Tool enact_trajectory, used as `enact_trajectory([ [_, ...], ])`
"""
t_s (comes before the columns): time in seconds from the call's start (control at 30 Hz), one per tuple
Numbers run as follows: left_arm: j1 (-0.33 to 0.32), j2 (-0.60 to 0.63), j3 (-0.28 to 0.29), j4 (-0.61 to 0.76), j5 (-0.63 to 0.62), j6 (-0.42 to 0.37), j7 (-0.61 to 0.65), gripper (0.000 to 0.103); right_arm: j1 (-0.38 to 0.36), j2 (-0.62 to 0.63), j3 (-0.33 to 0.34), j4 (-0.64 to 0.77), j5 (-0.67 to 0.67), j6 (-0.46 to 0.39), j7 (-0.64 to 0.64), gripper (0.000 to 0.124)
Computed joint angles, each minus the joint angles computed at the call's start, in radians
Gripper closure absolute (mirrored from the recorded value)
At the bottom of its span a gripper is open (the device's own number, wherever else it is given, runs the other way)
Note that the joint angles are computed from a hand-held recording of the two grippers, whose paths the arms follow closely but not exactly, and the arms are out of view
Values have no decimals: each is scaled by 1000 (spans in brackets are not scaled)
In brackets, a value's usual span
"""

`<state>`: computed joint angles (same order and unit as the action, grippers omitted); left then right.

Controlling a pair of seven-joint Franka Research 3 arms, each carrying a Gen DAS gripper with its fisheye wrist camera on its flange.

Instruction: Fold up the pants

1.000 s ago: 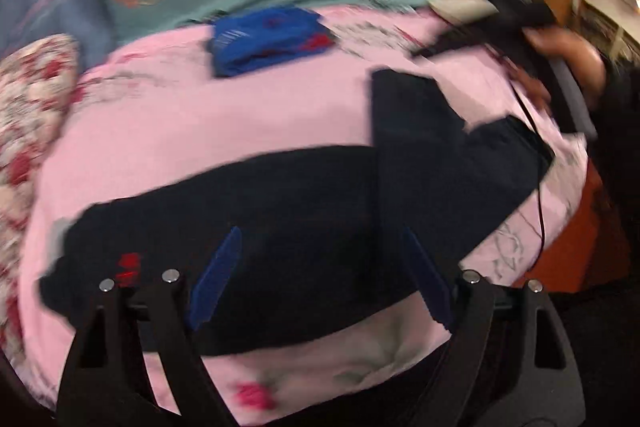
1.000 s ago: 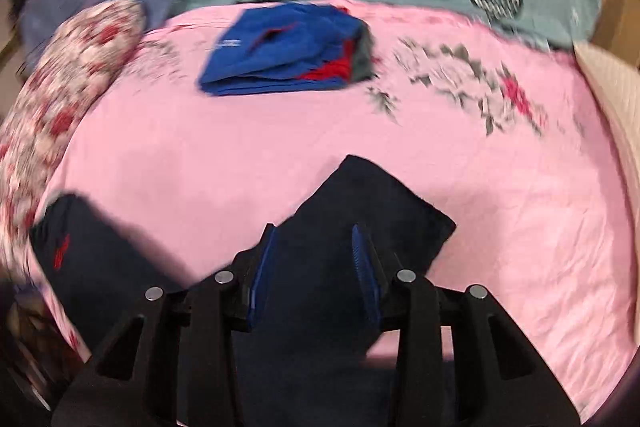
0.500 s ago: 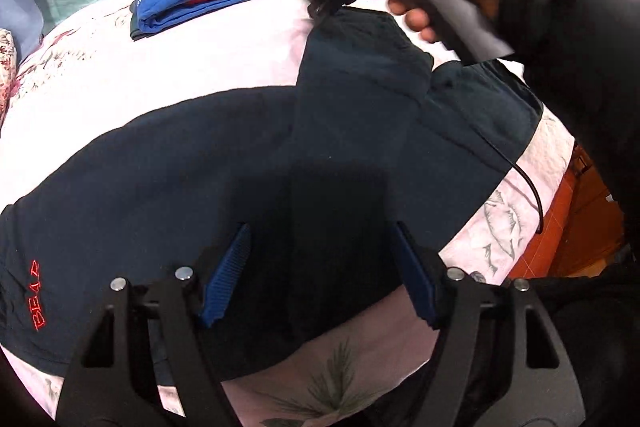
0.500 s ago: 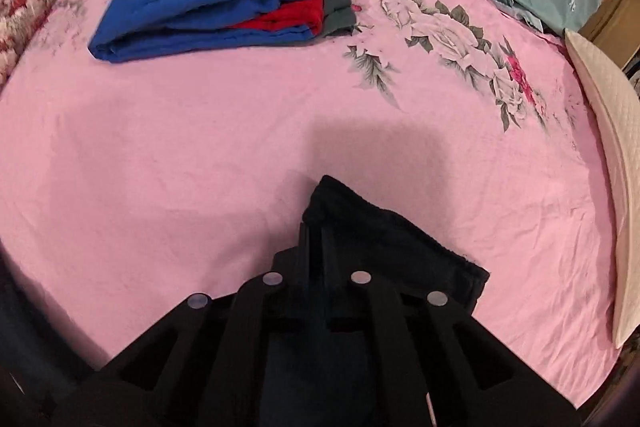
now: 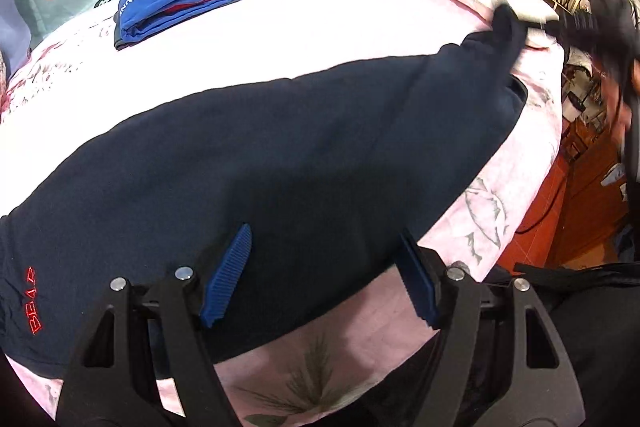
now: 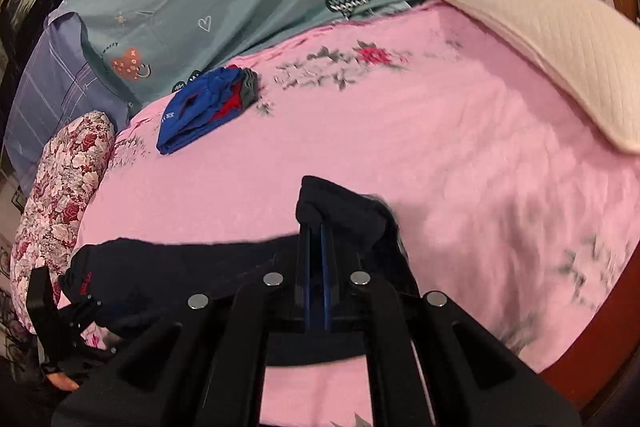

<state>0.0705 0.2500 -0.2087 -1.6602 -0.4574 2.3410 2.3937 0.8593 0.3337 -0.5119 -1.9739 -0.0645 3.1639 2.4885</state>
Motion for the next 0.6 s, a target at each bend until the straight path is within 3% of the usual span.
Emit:
enact_trajectory([
  [0.17,-13,-5,5,-10,38,21,-37,30,-46,40,98,-129,119,192,33,119],
  [0.3,-20,13,7,23,64,11,-90,30,-80,41,127,-82,139,203,-32,119],
  [0.37,-20,13,7,28,71,25,-112,30,-23,40,57,-36,159,226,-98,119],
  [0.5,-5,-11,0,10,40,42,-104,29,53,-5,-4,-58,202,394,-235,119],
  [0.53,-4,-13,0,5,40,36,-97,29,40,-18,16,-84,206,394,-255,119],
  [0.6,-6,-5,5,6,54,5,-99,29,-85,-19,134,-115,141,325,-172,119],
])
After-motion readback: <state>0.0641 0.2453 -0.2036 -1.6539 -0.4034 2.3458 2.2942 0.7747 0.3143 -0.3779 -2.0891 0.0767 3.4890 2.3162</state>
